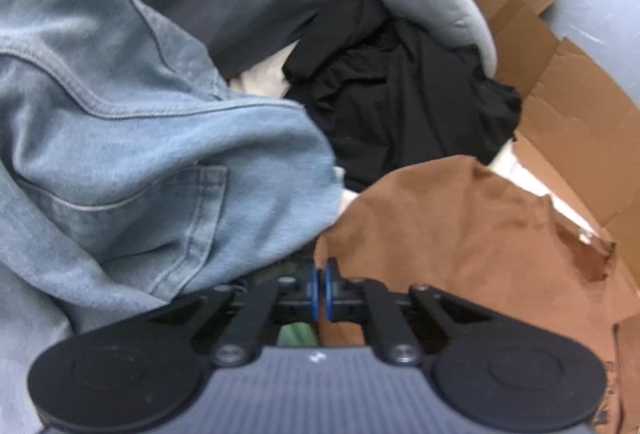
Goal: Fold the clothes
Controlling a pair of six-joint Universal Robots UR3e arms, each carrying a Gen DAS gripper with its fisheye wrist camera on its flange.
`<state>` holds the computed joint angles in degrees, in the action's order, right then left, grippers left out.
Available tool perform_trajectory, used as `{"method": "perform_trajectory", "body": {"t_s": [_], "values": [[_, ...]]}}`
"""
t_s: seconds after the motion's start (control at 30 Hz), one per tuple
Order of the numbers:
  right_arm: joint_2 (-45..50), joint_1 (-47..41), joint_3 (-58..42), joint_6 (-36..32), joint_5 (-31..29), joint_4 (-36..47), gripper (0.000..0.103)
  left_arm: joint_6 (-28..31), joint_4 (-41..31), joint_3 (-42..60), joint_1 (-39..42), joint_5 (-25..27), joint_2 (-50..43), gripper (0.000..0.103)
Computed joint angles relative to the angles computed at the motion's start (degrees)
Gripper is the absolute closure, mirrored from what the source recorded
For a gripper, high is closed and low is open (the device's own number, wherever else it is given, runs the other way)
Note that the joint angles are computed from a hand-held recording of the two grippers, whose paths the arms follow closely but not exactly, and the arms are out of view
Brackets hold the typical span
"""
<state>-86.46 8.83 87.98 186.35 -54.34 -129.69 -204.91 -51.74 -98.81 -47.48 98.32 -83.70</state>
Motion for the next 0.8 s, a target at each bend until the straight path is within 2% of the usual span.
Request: {"method": "perform_trajectory", "body": {"t_s": [0.37,0.5,0.8], "values": [[8.09,3.01,-10.25,1.38,-1.18,-4.86,0.059,0.11,-4.31,11.22,-5.67,-4.47,-3.66,0.099],[11.23,4.15,-14.11,0.86,-2.47,-5.96,0.059,-0.96,-8.09,17.23,-8.87,-3.18,-6.88,0.099],[19.22,6.28,-22.82,2.70,-5.44,-8.97,0.059,-2.00,-11.59,24.26,-8.90,-9.11,-9.97,0.099]]}}
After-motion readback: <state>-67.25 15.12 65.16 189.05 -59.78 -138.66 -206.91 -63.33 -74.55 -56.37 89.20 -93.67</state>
